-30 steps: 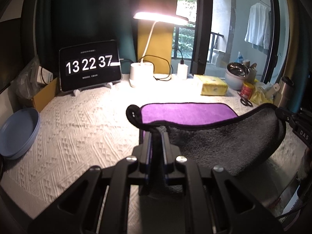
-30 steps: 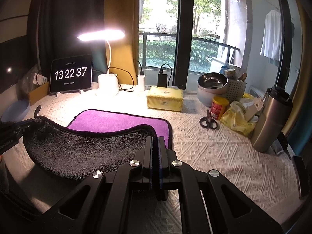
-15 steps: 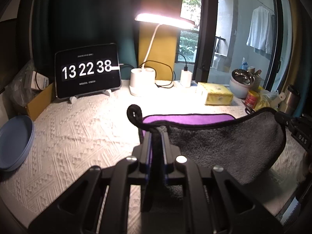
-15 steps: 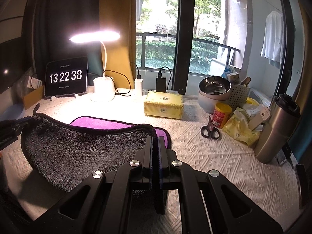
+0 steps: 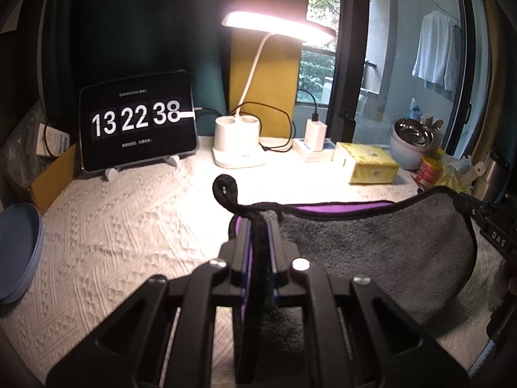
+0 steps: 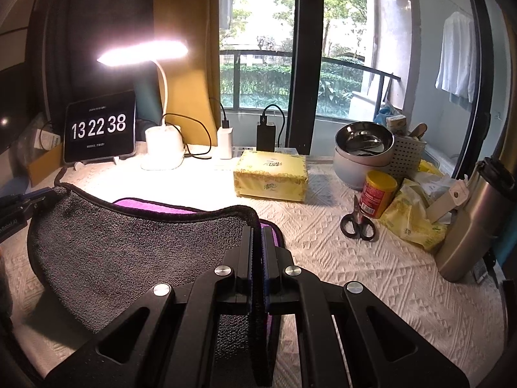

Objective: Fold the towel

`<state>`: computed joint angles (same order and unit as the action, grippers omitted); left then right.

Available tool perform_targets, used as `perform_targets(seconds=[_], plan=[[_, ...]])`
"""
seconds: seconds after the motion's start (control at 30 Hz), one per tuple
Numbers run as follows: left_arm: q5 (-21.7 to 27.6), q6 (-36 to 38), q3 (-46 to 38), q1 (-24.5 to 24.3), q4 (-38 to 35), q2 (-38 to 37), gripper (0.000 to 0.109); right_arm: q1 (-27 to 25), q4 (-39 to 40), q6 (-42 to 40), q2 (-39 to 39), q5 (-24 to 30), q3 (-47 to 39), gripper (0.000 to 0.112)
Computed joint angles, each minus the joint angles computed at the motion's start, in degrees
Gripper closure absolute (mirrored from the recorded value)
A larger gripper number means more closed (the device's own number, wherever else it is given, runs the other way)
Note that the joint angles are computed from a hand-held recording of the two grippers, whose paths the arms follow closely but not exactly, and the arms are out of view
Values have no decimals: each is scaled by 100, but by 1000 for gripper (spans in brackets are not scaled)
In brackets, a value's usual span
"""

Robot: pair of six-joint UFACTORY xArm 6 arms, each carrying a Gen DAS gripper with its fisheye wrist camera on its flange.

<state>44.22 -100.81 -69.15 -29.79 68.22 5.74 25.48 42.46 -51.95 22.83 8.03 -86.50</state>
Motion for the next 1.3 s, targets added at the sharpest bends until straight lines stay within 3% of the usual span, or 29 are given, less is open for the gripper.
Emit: perform_targets(seconds=[0.8, 1.13, 1.3], plan=[[-705, 332, -875, 796, -17, 1069, 98, -188, -1406, 1524, 1405, 423, -1674, 107], [-553, 955, -1198, 868, -728, 1409, 96, -229, -2163, 2149, 1962, 611, -2415, 107], [-576, 1516, -1358, 993, -1526, 1615, 92, -271, -2675, 2652, 2167, 824, -2721, 107]])
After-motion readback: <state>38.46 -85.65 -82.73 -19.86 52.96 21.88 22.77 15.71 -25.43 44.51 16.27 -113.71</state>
